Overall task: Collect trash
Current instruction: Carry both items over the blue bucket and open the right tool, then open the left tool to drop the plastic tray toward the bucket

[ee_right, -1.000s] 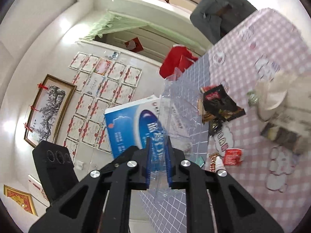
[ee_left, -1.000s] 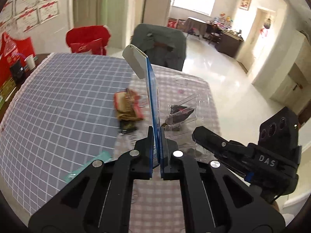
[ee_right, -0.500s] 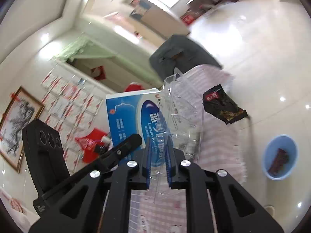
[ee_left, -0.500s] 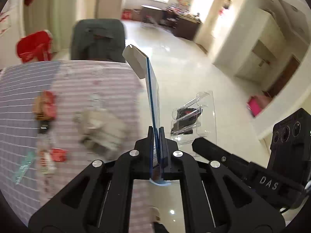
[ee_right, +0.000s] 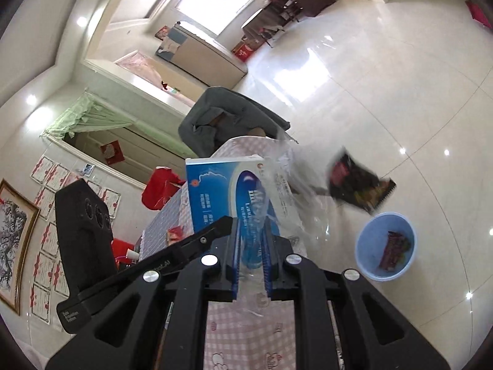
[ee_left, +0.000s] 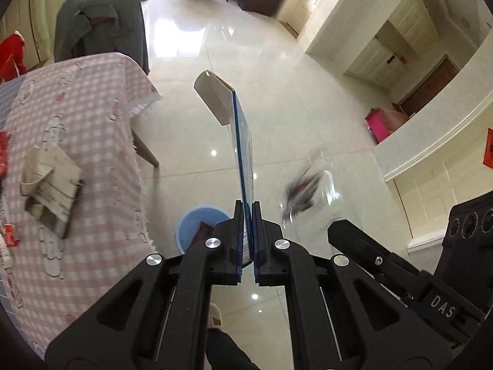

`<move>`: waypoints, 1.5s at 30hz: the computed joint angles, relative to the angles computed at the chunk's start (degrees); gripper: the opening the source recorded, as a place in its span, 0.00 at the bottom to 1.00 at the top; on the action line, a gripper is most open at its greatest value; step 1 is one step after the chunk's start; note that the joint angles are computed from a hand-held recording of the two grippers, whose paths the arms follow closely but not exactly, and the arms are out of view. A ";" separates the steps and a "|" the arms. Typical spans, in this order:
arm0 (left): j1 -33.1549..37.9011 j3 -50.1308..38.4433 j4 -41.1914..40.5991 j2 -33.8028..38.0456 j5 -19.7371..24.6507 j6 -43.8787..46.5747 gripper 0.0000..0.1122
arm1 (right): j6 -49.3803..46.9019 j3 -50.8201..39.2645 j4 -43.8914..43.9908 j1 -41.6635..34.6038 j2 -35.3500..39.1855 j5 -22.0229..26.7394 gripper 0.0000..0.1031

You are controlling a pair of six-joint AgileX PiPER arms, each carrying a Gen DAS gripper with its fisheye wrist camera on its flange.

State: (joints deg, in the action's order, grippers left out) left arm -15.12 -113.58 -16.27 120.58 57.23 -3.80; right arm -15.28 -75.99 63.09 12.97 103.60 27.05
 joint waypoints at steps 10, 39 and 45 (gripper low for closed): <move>-1.65 -13.36 2.55 9.65 6.58 -3.38 0.06 | -2.60 -1.39 2.23 -2.81 3.38 1.42 0.12; 2.36 -15.90 4.67 10.27 11.06 -6.49 0.66 | 6.12 -11.43 -4.03 -1.63 11.07 3.29 0.16; 4.01 -13.11 4.34 8.13 10.30 -5.90 0.66 | 14.63 -14.43 -12.92 -0.16 12.11 1.79 0.39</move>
